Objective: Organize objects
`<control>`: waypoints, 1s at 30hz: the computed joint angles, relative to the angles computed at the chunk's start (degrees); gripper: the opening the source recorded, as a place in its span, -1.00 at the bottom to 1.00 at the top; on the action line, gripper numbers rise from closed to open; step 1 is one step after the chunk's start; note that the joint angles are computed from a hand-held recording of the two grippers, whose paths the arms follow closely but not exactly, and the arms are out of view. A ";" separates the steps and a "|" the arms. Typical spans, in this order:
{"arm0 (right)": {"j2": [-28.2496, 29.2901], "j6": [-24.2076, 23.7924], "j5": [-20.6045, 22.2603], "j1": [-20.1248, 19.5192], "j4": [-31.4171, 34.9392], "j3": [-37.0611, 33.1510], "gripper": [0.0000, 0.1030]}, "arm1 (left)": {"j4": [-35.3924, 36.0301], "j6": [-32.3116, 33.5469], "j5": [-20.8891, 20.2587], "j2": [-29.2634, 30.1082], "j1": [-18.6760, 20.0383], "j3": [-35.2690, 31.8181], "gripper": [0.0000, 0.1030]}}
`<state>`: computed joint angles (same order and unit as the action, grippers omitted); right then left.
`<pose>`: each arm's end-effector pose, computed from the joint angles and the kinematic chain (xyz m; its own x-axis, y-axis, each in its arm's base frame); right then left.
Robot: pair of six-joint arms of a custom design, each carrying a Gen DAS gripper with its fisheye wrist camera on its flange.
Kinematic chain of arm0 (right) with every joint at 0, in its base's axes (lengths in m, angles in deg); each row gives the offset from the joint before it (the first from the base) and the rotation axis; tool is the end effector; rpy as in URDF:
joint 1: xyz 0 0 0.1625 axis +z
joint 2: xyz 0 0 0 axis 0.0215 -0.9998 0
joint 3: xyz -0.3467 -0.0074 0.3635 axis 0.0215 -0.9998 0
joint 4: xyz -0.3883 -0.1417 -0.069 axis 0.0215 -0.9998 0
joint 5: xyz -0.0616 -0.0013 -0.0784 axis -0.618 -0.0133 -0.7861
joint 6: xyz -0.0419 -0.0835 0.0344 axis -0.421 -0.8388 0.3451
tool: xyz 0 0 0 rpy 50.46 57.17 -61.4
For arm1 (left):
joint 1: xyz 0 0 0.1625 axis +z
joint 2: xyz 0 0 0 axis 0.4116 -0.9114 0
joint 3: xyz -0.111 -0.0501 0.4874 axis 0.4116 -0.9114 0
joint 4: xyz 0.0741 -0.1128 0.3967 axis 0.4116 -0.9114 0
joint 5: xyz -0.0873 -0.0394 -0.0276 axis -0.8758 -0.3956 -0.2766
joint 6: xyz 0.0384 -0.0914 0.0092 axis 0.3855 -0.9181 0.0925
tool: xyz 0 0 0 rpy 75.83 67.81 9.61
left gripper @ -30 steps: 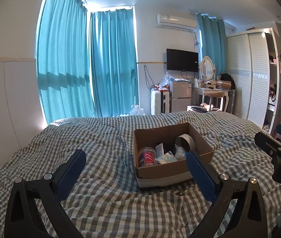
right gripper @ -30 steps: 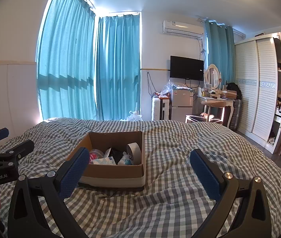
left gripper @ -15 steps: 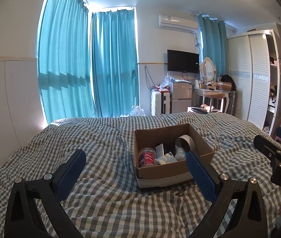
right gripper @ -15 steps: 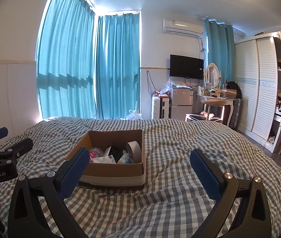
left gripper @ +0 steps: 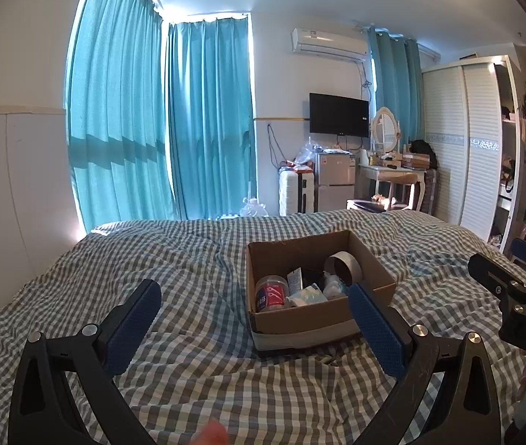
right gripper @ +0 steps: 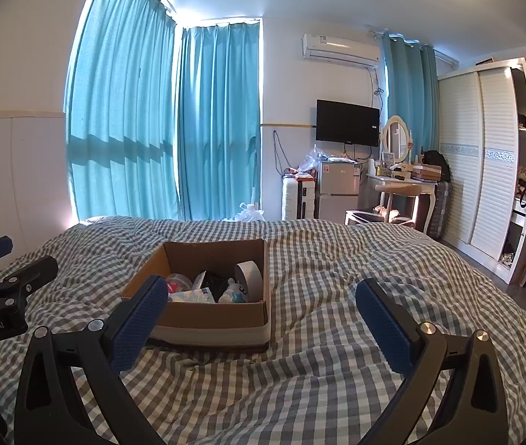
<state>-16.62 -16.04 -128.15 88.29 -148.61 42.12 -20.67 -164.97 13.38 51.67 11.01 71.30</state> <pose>0.1203 -0.6788 0.4418 -0.6884 -0.1790 0.7029 -0.7208 0.2773 -0.6353 -0.5076 -0.6383 0.0681 -0.6762 -0.1072 -0.7289 0.6664 0.3329 -0.6672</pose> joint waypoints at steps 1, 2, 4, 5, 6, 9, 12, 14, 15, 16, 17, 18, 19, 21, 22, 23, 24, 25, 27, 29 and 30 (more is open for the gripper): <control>-0.01 -0.03 0.03 -0.01 -0.05 0.05 0.98 | 0.05 -0.17 -0.01 -0.03 -0.02 0.02 1.00; -0.02 -0.01 0.02 0.00 0.05 0.03 0.98 | -0.48 -0.03 -0.08 -0.17 -0.04 0.29 1.00; -0.02 0.04 -0.17 0.01 0.23 -0.02 0.98 | -0.67 -0.10 -0.39 -0.23 -0.11 0.37 1.00; -0.01 0.08 -0.15 -0.01 0.26 -0.01 0.98 | -0.56 -0.20 -0.42 -0.24 -0.11 0.36 1.00; 0.01 0.17 -0.15 -0.05 0.41 -0.08 0.98 | -0.12 -0.57 -0.41 -0.19 -0.09 0.20 1.00; 0.06 0.27 -0.14 -0.06 -0.05 0.03 0.98 | 1.01 -1.56 -0.25 -0.03 -0.07 -0.13 1.00; 0.10 0.23 -0.07 -0.04 -0.27 0.10 0.98 | 1.28 -1.54 -0.29 0.05 -0.07 -0.26 1.00; 0.10 0.26 0.07 -0.06 -0.56 0.17 0.98 | 0.93 -1.18 -0.32 -0.06 -0.07 0.00 1.00; 0.08 0.30 0.10 -0.07 -0.39 0.14 0.98 | 0.75 -1.05 -0.33 -0.11 -0.07 0.09 1.00; 0.10 0.32 0.04 -0.07 -0.39 0.12 0.98 | 0.92 -1.18 -0.34 -0.07 -0.05 0.06 1.00; 0.07 0.33 0.00 -0.07 -0.46 0.21 0.98 | 0.88 -1.14 -0.49 -0.05 -0.06 0.03 1.00; 0.06 0.34 0.02 -0.10 -0.40 0.22 0.98 | 0.88 -1.19 -0.46 -0.09 -0.08 0.09 1.00; 0.05 0.34 -0.01 -0.12 -0.29 0.21 0.98 | 1.10 -1.34 -0.44 -0.04 -0.07 -0.01 1.00; 0.07 0.32 -0.08 -0.14 -0.31 0.25 0.98 | 1.13 -1.37 -0.49 -0.03 -0.07 -0.04 1.00; 0.04 0.35 -0.09 -0.13 -0.22 0.26 0.98 | 1.19 -1.37 -0.50 -0.02 -0.07 -0.06 1.00; 0.08 0.39 -0.15 -0.13 -0.19 0.24 0.98 | 1.19 -1.37 -0.50 -0.02 -0.07 -0.06 1.00; 0.05 0.40 -0.19 -0.15 -0.18 0.29 0.98 | 1.34 -1.37 -0.61 0.02 -0.06 -0.19 1.00; 0.04 0.44 -0.22 -0.15 -0.21 0.33 0.98 | 1.05 -1.08 -0.84 0.02 -0.06 -0.17 1.00; 0.03 0.49 -0.15 -0.19 -0.32 0.38 0.98 | 0.56 -0.60 -1.25 0.00 -0.11 -0.05 1.00; 0.02 0.43 -0.24 -0.18 -0.14 0.36 0.98 | -0.38 0.13 -1.71 -0.15 -0.12 0.34 1.00; 0.06 0.37 -0.31 -0.15 -0.10 0.31 0.98 | -1.05 0.65 -2.35 -0.16 -0.14 0.42 1.00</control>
